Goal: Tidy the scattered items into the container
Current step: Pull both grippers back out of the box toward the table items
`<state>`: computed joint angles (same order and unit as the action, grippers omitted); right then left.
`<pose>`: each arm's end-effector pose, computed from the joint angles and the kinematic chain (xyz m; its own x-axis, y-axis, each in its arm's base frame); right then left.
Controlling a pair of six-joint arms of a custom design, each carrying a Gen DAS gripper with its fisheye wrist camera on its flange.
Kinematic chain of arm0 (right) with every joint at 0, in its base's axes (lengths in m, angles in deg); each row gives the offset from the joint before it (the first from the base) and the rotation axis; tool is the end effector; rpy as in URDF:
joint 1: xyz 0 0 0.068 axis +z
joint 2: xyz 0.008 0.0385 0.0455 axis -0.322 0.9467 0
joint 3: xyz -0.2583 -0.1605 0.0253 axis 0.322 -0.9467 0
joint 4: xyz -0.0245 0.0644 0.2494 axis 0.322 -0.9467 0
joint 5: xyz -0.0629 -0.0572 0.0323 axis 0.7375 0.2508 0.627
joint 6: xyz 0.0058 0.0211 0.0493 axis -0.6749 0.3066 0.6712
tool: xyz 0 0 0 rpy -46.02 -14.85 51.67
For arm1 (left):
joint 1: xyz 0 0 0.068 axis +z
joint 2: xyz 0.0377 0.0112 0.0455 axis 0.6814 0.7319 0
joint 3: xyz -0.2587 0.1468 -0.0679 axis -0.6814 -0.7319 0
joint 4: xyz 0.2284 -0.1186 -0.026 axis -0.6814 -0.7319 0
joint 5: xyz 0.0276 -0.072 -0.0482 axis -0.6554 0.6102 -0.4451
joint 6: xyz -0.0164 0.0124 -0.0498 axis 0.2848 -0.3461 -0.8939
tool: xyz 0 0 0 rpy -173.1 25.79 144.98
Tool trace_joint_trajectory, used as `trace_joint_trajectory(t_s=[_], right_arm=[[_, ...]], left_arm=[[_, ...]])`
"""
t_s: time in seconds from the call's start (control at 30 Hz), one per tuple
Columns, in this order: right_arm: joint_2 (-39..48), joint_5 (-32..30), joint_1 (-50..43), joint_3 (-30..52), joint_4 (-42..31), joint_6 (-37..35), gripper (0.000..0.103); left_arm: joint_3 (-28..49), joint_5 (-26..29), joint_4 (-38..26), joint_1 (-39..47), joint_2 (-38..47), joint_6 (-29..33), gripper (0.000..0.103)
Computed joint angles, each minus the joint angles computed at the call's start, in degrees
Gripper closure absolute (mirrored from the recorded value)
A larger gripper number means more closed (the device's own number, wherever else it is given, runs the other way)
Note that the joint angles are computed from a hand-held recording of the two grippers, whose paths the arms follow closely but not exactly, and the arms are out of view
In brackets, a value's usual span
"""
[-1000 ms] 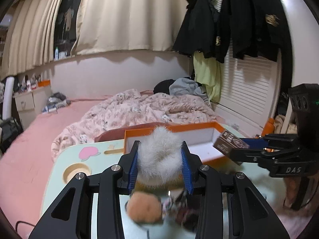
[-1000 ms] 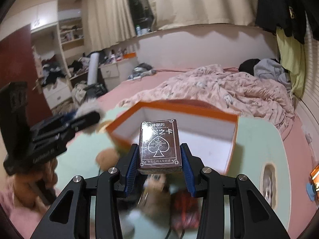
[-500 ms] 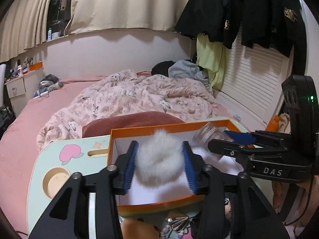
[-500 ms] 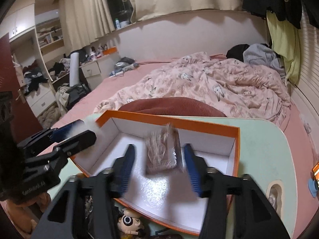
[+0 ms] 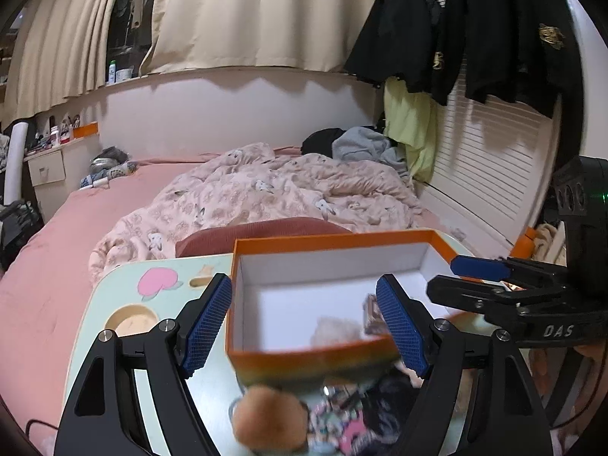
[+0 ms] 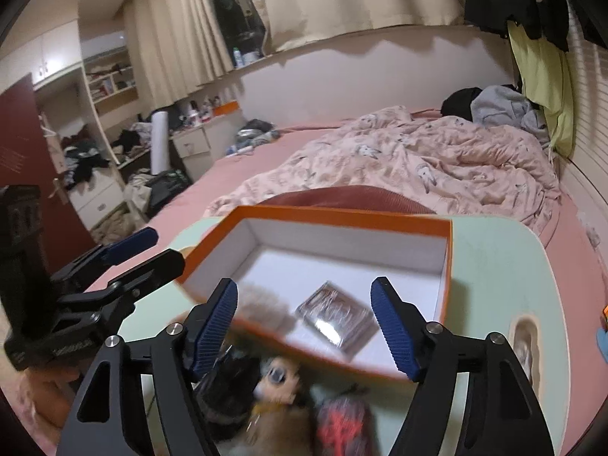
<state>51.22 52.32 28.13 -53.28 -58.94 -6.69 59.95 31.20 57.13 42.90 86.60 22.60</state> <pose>0.1356 0.1257 0.2393 -0.5737 0.0834 -0.8148 -0.2039 0.9489 0.2407 0.2315 -0.0204 0.2076 -0.3993 0.2196 -0.8901 0.6048 0.7928 -0.0757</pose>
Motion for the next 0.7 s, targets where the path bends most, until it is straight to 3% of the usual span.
trace_joint_trajectory(t_s=[0.2,0.33,0.4,0.63,0.7], right_arm=[[-5.8,16.5,23.5,-1.4,-14.9,13.5,0.028],[0.5,24.2,38.2,-0.7,-25.8,29.2,0.028],[3.8,23.5,40.5,-0.8,-27.2,33.8,0.028],[6.2,16.1,35.3,-4.4,-21.2,33.3,0.028],[6.2,15.8,34.6,-5.1,-20.6,34.1,0.024]], left_arm=[[-4.0,8.1,-15.7,10.6,-6.7,16.8,0.023],[-9.4,7.9,-15.8,17.4,-6.5,25.2,0.023],[-11.0,6.2,-14.3,17.9,-5.3,25.8,0.023],[-13.9,0.3,-8.8,12.0,-3.2,23.7,0.023],[-14.2,-1.9,-7.6,10.2,-1.4,23.4,0.023]])
